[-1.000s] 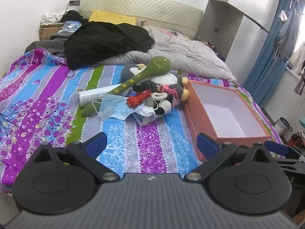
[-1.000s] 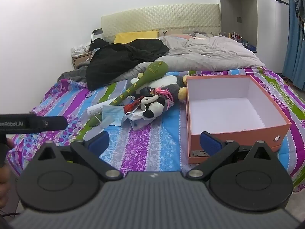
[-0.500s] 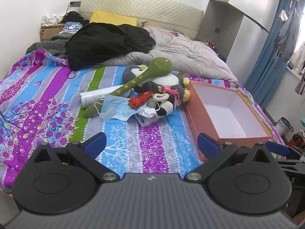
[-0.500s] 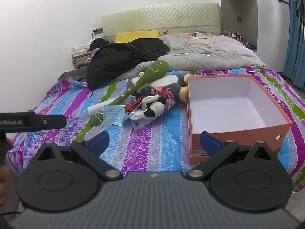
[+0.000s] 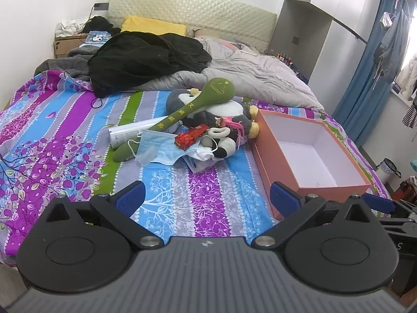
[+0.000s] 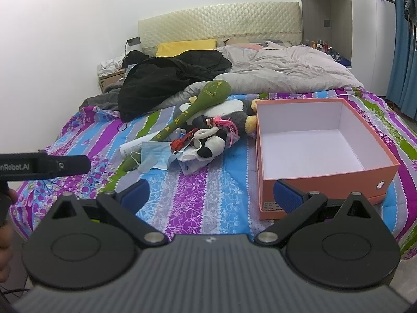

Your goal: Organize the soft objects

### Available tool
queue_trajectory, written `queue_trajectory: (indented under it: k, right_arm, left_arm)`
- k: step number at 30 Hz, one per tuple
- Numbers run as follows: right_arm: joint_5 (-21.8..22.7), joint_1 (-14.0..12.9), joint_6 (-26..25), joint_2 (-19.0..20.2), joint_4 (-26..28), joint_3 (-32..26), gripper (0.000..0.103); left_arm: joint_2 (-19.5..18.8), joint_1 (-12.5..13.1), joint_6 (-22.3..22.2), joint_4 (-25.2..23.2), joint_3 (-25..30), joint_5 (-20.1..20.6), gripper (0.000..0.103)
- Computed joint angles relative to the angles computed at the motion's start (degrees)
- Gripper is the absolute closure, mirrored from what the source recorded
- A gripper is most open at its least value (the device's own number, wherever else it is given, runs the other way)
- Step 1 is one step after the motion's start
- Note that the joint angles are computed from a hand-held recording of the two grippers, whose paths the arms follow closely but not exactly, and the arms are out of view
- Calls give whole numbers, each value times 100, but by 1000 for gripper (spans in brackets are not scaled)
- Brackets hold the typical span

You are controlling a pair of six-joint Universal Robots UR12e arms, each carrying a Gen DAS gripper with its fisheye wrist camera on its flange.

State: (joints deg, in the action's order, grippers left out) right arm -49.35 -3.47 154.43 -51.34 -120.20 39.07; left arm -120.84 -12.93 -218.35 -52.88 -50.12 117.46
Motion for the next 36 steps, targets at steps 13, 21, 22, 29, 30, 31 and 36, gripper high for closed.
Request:
queue_trajectory:
  k: [13,21,22,29,30,31,36]
  right_arm:
    - [-23,3,21,0,28,-10,0]
    - [-44,8,18,-4,49,-2,0]
    - [-56,10,41,-4,48,-2,0]
    - [-46,9,49,21,182,-61,0]
    - [-37,8,43,21,196,-60,0]
    - [-30,6,41,22,208,-62,0]
    - [50,5,172,64,265,-126,0]
  left_arm:
    - [6,-13,41,-27,2,59,0]
    - [9,-5,38,-30,-6,30,0]
    - [10,-6,35,-25,-10,37,0]
    - [7,0,20,-74,2,22,0]
    - [8,1,15,-80,-1,24,0]
    - [6,1,29,-79,-7,21,0]
    - [-7,24,13,-164,-1,96,0]
